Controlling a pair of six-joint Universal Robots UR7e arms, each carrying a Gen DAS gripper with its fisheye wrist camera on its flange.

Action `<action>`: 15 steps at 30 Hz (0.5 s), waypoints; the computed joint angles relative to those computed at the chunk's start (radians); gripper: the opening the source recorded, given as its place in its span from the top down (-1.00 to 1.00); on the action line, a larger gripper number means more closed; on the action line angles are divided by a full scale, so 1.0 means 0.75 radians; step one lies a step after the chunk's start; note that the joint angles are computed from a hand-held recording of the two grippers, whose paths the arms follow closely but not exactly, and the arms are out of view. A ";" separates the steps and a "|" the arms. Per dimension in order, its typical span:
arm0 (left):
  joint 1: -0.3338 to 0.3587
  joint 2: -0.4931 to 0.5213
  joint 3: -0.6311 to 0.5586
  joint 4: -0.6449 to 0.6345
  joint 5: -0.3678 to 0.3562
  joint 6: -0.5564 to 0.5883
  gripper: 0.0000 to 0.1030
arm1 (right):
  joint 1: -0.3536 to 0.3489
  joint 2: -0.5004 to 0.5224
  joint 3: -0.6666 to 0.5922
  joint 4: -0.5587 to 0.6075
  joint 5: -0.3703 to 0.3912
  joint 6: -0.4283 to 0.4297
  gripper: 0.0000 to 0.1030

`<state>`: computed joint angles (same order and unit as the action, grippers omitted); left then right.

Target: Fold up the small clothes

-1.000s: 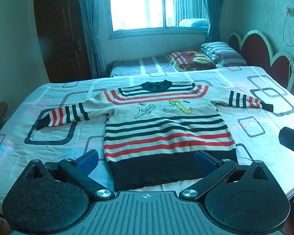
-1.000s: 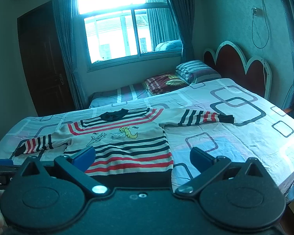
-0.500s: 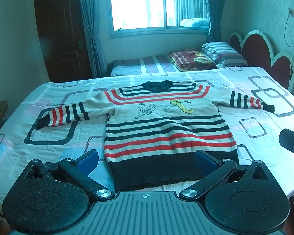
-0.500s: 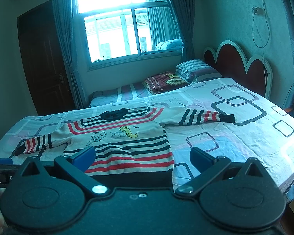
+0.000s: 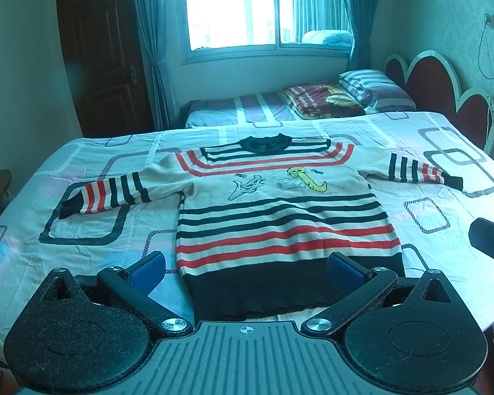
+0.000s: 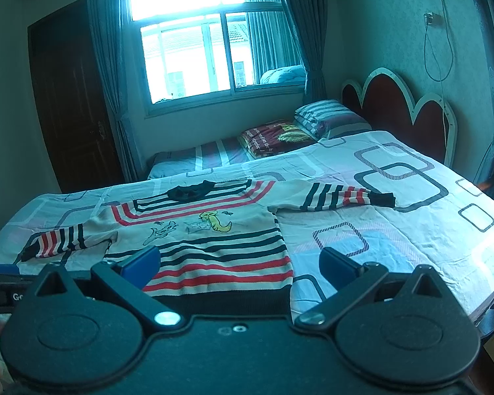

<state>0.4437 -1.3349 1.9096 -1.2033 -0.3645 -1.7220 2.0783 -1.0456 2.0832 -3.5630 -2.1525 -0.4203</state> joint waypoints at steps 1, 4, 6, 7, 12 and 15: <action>0.005 -0.004 0.002 -0.005 0.003 0.007 -1.00 | -0.001 0.003 -0.002 -0.003 0.000 -0.001 -0.99; 0.019 -0.012 0.011 -0.032 0.008 0.033 -1.00 | -0.002 0.009 -0.007 -0.004 -0.002 0.001 -0.99; 0.027 -0.015 0.015 -0.045 0.012 0.047 -1.00 | -0.001 0.020 -0.015 -0.007 -0.009 0.002 -0.99; 0.031 -0.017 0.018 -0.054 0.014 0.056 -1.00 | -0.001 0.026 -0.018 -0.010 -0.012 0.000 -0.99; 0.047 -0.029 0.033 -0.107 0.024 0.103 -1.00 | -0.003 0.052 -0.037 -0.026 -0.029 -0.014 -0.99; 0.064 -0.021 0.030 -0.142 0.040 0.136 -1.00 | -0.011 0.068 -0.057 -0.037 -0.035 -0.027 -0.99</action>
